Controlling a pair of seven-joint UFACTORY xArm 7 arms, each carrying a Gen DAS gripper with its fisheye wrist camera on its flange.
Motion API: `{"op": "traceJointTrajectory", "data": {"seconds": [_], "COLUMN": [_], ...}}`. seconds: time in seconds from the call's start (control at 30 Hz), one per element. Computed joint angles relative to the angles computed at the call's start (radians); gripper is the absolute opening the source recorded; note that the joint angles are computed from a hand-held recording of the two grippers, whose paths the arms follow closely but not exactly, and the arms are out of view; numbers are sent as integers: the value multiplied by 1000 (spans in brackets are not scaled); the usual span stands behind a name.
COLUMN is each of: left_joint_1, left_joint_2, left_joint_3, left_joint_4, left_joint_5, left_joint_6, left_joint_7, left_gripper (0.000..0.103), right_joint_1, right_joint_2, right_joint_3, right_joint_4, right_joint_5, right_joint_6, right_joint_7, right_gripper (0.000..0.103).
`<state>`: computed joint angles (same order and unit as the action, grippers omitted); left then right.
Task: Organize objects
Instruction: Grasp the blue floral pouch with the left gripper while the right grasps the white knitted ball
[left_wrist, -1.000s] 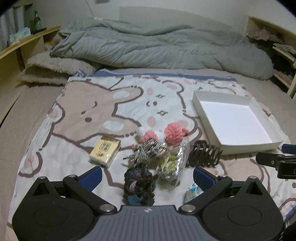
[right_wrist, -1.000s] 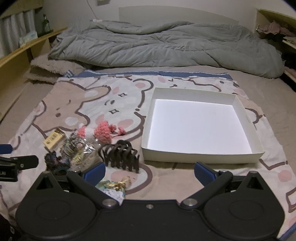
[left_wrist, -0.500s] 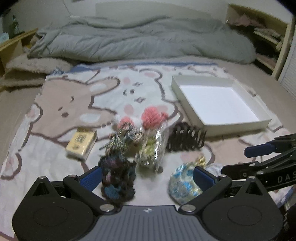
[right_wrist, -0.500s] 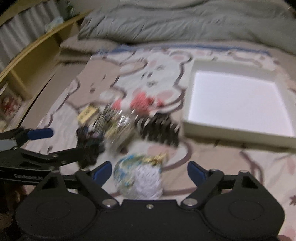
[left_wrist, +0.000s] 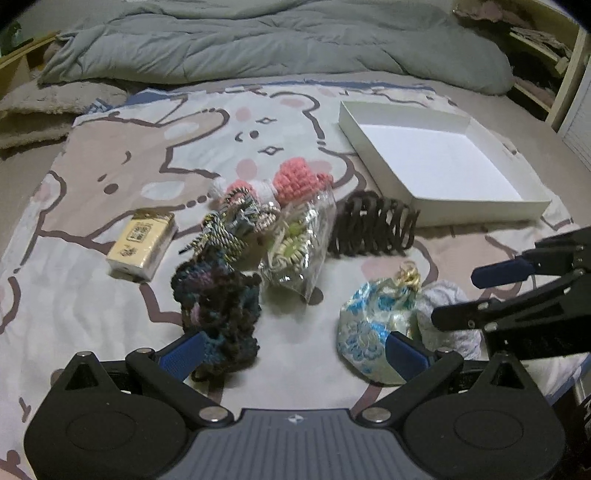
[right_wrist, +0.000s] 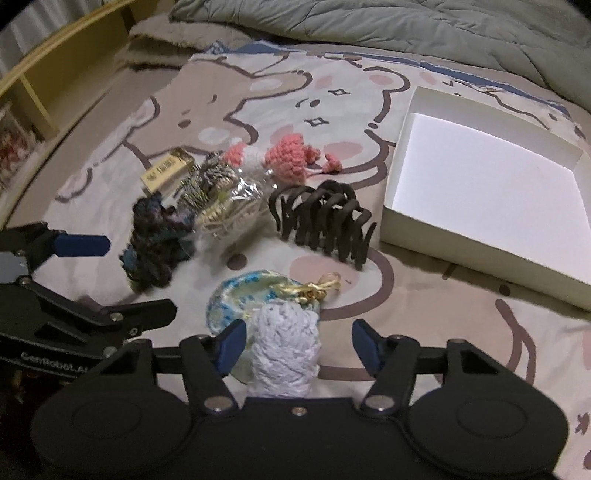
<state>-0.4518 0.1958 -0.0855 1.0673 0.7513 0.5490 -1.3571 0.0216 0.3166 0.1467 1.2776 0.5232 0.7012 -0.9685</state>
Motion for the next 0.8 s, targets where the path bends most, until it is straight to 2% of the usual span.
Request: {"op": "traceJointTrajectory", "data": {"seconds": [0.07,0.13,0.2,0.27,0.33,0.43,0.63,0.8], "left_joint_1": [3,1,-4,-10,-21,-37,-69,-70], "left_joint_2": [8,17,27,33,39,52,102,166], "left_joint_3": [0,6,11,19,30,41,49,46], "left_joint_4": [-1,-3,0,0,3,16,74,128], "left_joint_5": [-11,-5,5,26,58,104,160,106], "left_joint_6": [-15,-37,-58,-88,-111,-133,-117,-138], "left_joint_7": [5,-10,-18,-24,-44,-60,-44,84], "left_gripper": [103,102,101,100,99,98,98,99], "right_joint_1": [7,6,3,-9,-15,-26,-49,-63], "right_joint_2": [10,29,39,41,37,36,47,68], "right_joint_3": [-3,-4,-2,5,7,4,-7,-17], "right_joint_4": [2,25,39,48,48,54,83,108], "right_joint_5": [-20,-33,-37,-20,-3,21,66,65], "right_joint_6": [-9,24,55,84,90,97,82,59], "right_joint_7": [4,19,29,19,8,-5,10,50], "right_gripper": [59,56,50,38,35,34,34,34]}}
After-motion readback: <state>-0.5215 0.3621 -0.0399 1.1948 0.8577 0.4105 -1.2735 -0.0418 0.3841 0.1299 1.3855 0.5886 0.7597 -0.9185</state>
